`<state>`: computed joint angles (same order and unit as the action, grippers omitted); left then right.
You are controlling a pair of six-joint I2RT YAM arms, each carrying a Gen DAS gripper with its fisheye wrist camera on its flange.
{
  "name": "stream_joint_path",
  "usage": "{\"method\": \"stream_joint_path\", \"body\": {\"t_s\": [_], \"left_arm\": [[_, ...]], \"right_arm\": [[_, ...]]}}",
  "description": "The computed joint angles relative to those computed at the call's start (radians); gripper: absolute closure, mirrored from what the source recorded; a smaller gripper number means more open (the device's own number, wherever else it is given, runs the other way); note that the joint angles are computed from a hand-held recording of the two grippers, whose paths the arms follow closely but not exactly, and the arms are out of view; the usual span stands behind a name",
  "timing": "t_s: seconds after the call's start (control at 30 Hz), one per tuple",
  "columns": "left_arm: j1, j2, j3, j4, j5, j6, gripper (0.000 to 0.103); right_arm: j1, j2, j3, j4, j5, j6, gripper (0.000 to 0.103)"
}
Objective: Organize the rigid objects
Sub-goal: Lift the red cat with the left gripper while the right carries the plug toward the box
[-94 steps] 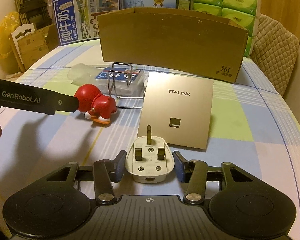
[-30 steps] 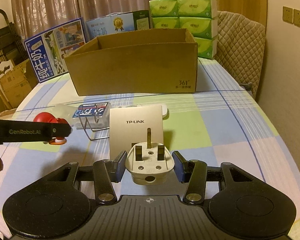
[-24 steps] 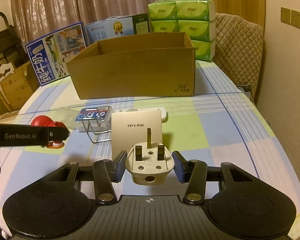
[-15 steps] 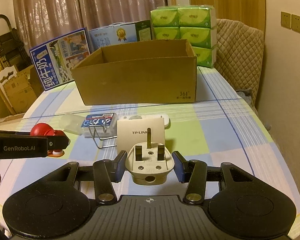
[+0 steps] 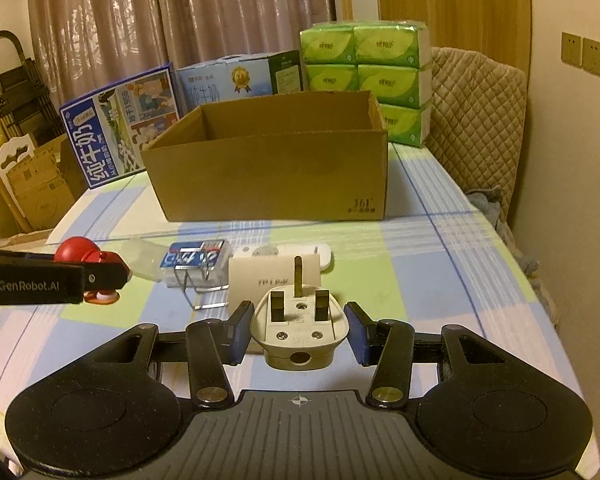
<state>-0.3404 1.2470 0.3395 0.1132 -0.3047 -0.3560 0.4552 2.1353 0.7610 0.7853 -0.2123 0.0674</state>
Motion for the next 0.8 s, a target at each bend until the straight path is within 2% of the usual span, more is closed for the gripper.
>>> {"method": "stream_joint_path", "body": {"t_s": [0.23,0.4,0.63,0.8], "left_arm": [[0.115,0.079,0.156,-0.008,0.095,0.115,0.040],[0.211,0.199,0.317,-0.028,0.181,0.191,0.040],[0.306,0.395,0.592,-0.093,0.235,0.260,0.040],[0.342,0.527,0.769,-0.148,0.253,0.266,0.040]], "right_arm": [[-0.046,-0.018,0.152,-0.148,-0.058,-0.013,0.057],[-0.069,0.014,0.380,-0.323,-0.102,-0.041,0.057],[-0.060,0.170,0.851,-0.605,-0.100,-0.072,0.057],[-0.047,0.371,1.279,-0.860,-0.093,-0.060,0.057]]}}
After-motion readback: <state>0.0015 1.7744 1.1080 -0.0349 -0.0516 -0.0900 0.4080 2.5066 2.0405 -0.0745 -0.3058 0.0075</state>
